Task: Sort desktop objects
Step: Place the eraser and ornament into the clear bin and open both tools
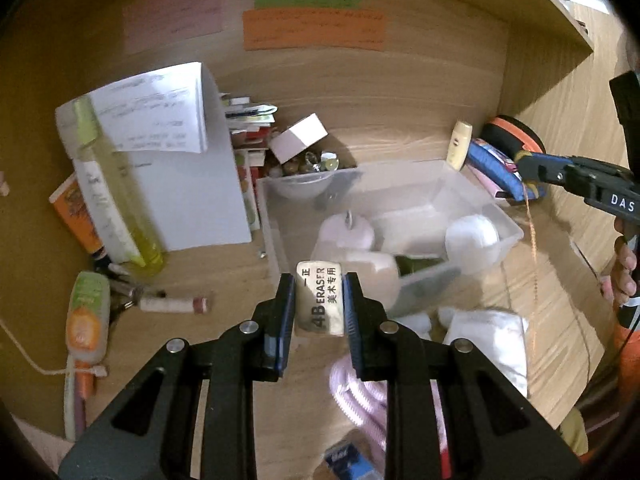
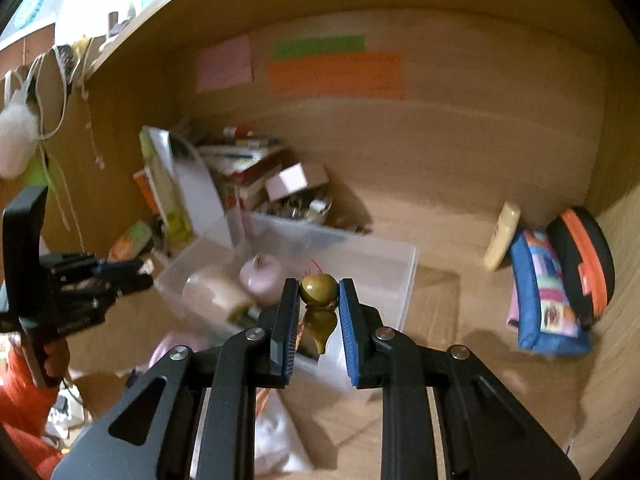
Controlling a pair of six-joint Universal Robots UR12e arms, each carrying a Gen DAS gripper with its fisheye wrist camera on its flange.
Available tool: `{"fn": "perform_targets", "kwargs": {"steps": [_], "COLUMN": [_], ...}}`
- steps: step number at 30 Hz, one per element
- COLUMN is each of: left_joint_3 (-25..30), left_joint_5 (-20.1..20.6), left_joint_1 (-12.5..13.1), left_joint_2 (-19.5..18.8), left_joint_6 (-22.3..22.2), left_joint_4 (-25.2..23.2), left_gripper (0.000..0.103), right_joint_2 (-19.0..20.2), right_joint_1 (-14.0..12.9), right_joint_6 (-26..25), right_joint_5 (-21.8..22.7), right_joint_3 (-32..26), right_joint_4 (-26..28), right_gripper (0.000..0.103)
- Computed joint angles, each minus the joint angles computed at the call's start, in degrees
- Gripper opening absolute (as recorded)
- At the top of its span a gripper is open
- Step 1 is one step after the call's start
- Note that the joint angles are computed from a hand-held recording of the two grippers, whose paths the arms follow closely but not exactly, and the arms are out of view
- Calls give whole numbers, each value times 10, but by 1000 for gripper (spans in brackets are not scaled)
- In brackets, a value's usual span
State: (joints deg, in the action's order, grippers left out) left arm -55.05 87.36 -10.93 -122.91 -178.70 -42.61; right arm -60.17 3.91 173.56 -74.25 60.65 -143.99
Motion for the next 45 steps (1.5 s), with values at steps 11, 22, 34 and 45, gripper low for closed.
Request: {"fn": "perform_targets", "kwargs": {"steps": [11,22,34,45], "left_joint_3": [42,47,8,-33], "left_joint_5": [1,-7,-16,-13], "left_joint_1": [1,1,0,0], "left_joint_2": [-28,-33,-11,15], "left_joint_6": [-16,-16,-12,-15], "left_joint_4": [-43,-55,-23,-3], "left_gripper": [23,28,39,38], "right_joint_2": [45,45,4,-36], "right_joint_1": [9,20,13,13], "right_joint_6": [-27,-60,-55,-84], "right_joint_5": [-1,-44,-32,-29], "right_joint_3": [-54,-49,11,72], "right_joint_4": [102,123,82,43], "right_gripper": [18,32,69,69]}}
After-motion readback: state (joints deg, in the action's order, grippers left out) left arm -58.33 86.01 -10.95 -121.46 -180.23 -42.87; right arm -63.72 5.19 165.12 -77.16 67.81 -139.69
